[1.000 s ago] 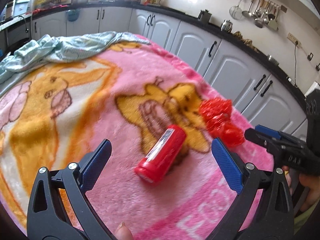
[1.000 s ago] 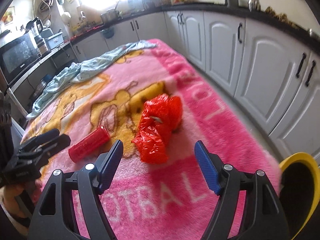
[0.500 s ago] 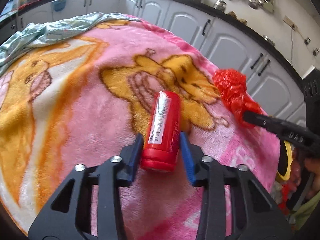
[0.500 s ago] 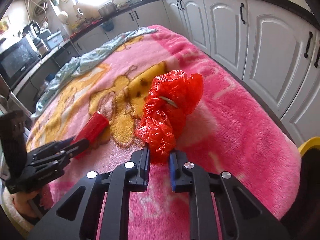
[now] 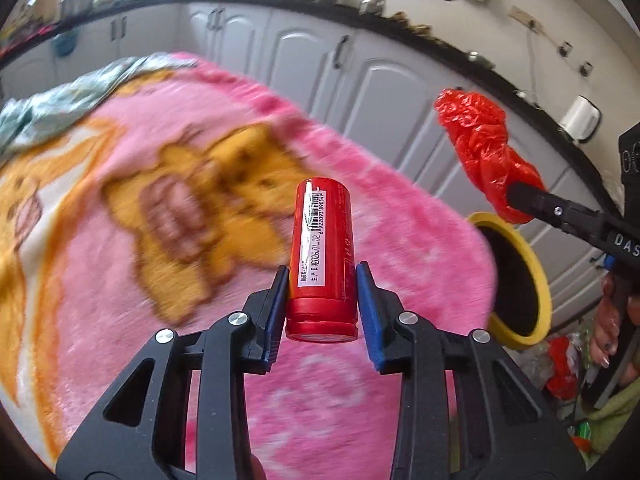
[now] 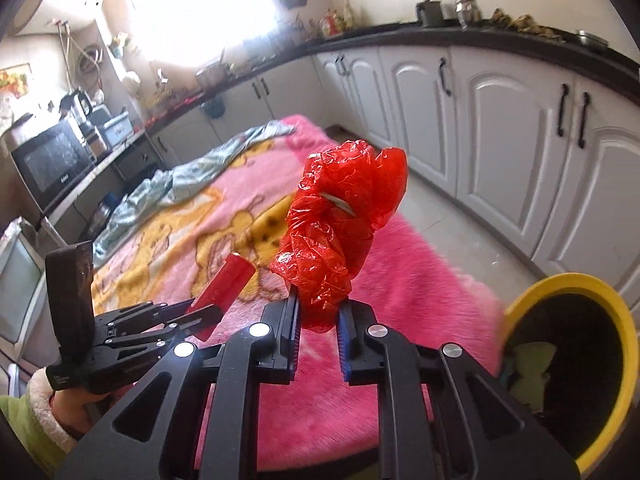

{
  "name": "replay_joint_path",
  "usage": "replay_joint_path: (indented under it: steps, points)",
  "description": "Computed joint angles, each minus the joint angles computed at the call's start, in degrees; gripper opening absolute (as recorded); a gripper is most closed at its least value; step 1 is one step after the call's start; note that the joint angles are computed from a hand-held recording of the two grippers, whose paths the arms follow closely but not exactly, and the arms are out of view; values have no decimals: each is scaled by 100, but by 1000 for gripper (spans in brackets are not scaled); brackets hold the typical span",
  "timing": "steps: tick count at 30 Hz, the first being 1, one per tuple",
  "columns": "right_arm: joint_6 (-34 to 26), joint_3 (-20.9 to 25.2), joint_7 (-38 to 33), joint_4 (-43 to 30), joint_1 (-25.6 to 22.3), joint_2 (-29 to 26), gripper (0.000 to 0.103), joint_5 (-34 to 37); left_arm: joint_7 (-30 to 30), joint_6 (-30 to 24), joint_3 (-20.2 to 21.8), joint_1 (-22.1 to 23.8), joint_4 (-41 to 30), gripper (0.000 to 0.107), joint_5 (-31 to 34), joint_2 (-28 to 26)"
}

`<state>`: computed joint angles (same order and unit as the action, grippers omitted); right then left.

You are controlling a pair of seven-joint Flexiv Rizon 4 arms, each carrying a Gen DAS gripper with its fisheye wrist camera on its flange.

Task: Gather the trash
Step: 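Grasp the red cylindrical can with the left tool while the right tool grasps the red plastic bag, then carry the can and bag over the yellow-rimmed bin and open both tools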

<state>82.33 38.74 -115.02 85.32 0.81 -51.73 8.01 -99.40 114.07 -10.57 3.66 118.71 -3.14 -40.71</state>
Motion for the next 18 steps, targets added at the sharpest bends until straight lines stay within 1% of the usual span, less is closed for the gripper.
replay_joint_path:
  steps: [4,8,13,15,18]
  points:
    - [191,101,-120,198,-334,159,15,88,135,-102,31,-313,-256,26,-59,59]
    - [413,252,-163,432,-720,245,15,106,275,-218,-19,-509,-499,26,-91,74]
    - [646,431,-26,688,-1194,287,15,48,524,-465,-108,-748,-954,26,-141,-20]
    - [730,556,23,780,-1408,273,15,-38,632,-553,-96,-885,-1126,26,-188,-66]
    - [919,667,118,965,-1668,299,15,-185,772,-644,-180,-972,-1352,26,-213,-151]
